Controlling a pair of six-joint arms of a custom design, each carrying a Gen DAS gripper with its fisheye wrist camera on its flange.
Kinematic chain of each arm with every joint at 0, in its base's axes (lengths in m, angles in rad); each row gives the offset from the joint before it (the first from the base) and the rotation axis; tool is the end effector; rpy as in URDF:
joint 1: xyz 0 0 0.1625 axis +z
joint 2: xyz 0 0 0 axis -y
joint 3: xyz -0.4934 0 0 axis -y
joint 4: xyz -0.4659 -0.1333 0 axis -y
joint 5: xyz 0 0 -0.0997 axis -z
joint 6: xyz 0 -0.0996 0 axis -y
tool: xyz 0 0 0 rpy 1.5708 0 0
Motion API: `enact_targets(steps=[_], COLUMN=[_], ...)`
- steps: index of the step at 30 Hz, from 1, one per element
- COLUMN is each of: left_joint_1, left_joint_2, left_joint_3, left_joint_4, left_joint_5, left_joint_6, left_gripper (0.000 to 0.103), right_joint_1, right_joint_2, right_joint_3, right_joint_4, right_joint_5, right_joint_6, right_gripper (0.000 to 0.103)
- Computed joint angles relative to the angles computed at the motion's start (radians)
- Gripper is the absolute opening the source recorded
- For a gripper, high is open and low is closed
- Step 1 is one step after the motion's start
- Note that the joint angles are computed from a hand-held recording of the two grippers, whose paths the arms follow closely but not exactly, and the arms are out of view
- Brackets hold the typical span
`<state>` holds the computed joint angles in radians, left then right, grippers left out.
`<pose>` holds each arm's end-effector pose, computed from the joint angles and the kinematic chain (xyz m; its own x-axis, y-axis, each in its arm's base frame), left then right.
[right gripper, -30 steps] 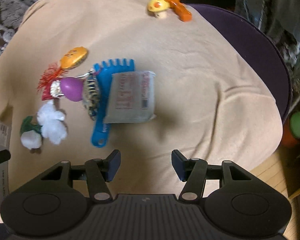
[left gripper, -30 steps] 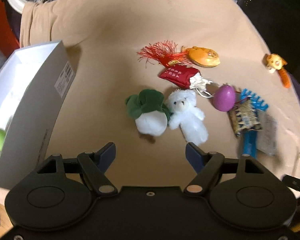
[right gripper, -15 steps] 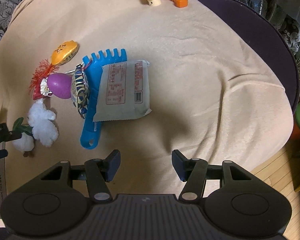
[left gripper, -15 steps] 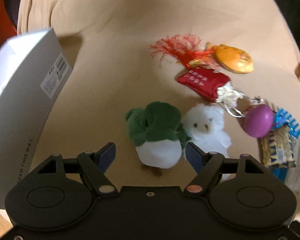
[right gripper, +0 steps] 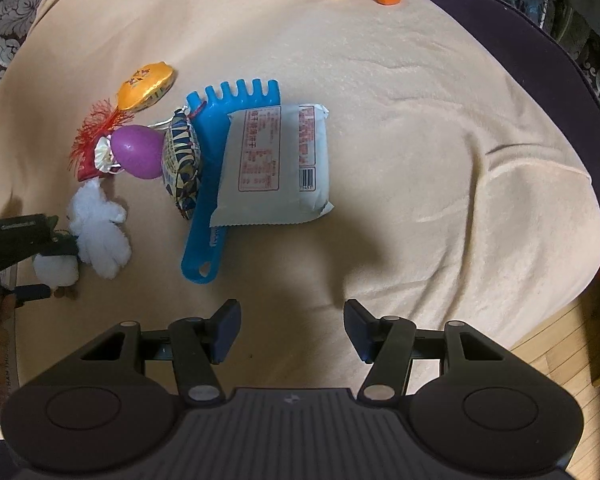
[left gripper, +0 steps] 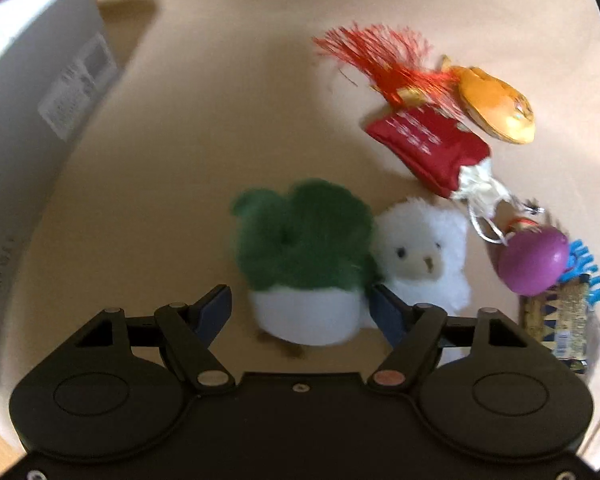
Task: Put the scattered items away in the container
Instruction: 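Grasp the green-and-white plush with the left tool while the right tool grasps the white snack packet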
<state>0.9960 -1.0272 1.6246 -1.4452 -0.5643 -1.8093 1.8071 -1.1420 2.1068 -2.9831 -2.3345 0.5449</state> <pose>-0.1871 -0.6889 0.2168 -0.3619 -0.7911 -0.4932 -0.2371 0.5898 -0.7720 0.2011 -0.5600 0.2066 -0.7698 0.5585 0.3089 0.2198 0.6864 -0.6932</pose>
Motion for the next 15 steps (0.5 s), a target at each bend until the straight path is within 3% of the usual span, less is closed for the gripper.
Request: enact_targets(steps=[5, 8, 10, 15], left_joint_1=[0.002, 0.008, 0.008, 0.001], left_joint_2=[0.010, -0.013, -0.020, 0.032], left_joint_3=[-0.015, 0.016, 0.026, -0.049], left_joint_4=[0.030, -0.065, -0.080, 0.089], left_joint_5=[0.022, 0.017, 0.010, -0.017], left_joint_6=[-0.052, -0.012, -0.013, -0.030], left_gripper=[0.069, 0.054, 0.051, 0.050], right_joint_1=[0.004, 0.002, 0.001, -0.013], right_joint_2=[-0.010, -0.014, -0.007, 0.032], right_joint_3=[-0.006, -0.014, -0.028, -0.102], right_joint_4=[0.030, 0.049, 0.053, 0.017], right_joint_5=[-0.029, -0.048, -0.073, -0.142], right_joint_6=[-0.001, -0.009, -0.024, -0.092], right_gripper=[0.058, 0.058, 0.059, 0.062])
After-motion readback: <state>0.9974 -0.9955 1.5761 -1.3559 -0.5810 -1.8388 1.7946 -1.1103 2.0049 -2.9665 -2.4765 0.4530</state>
